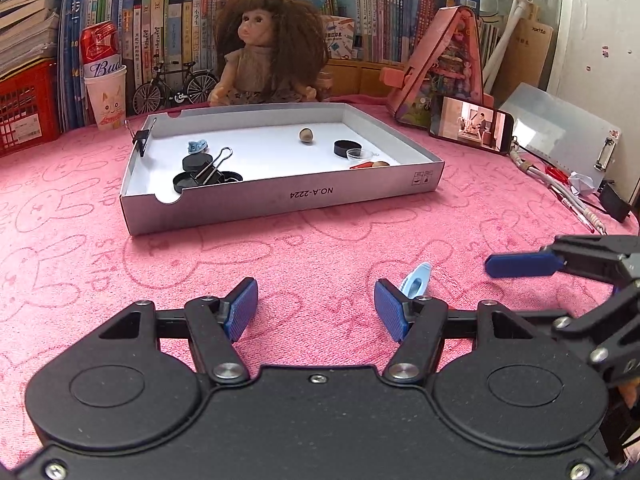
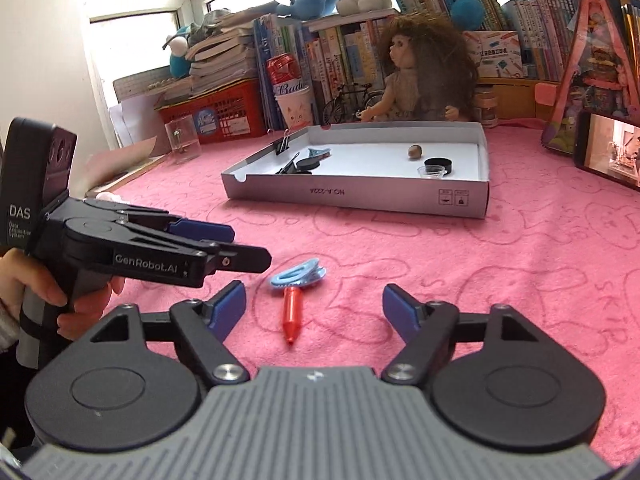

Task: Organize rigid objects
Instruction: 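Move both open tools back toward the blue hair clip and red crayon, then grasp the blue hair clip with the left tool while the right tool approaches the red crayon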

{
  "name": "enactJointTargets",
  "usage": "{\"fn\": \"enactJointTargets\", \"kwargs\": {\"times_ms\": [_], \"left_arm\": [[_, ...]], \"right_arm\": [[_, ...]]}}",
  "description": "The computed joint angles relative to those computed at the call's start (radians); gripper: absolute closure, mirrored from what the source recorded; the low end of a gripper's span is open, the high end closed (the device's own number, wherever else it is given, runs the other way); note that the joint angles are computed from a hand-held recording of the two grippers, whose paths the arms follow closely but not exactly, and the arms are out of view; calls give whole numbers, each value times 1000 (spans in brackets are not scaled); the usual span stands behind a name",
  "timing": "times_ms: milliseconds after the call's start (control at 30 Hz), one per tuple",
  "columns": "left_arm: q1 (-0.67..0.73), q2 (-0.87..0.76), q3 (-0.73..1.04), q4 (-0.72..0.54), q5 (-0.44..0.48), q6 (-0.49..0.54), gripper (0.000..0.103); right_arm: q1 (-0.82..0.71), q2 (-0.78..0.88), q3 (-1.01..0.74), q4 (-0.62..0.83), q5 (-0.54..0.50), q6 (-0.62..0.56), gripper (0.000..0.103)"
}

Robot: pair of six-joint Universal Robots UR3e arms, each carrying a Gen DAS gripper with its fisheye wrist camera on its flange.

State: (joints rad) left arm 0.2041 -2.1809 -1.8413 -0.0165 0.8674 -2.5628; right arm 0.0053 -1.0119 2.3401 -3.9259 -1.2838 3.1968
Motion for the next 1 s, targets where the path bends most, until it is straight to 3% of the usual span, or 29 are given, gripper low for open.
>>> {"fn": "enactJointTargets", "kwargs": {"times_ms": [167,367,467,700,867,1000], "left_arm": [[2,5,-9,-2,-11,0,41],[9,11,-18,-10,-26,3,41],[17,20,-29,-23,-50,17,41],[18,40,-54,-61,-102,61,42],[-4,38,-54,-98,-113,96,59],[-25,23,-57,-57,-113,94,68]], "right_arm": [[46,14,-31,28,-39,-16,39],[82,0,-35,51,-115,-33,75],[91,-6,-21,35,-151,-33,86],[109,6,-29,-1,-272,1,90],[84,4,-11,-28,-272,10,90],[73,5,10,-52,-263,12,89]]}}
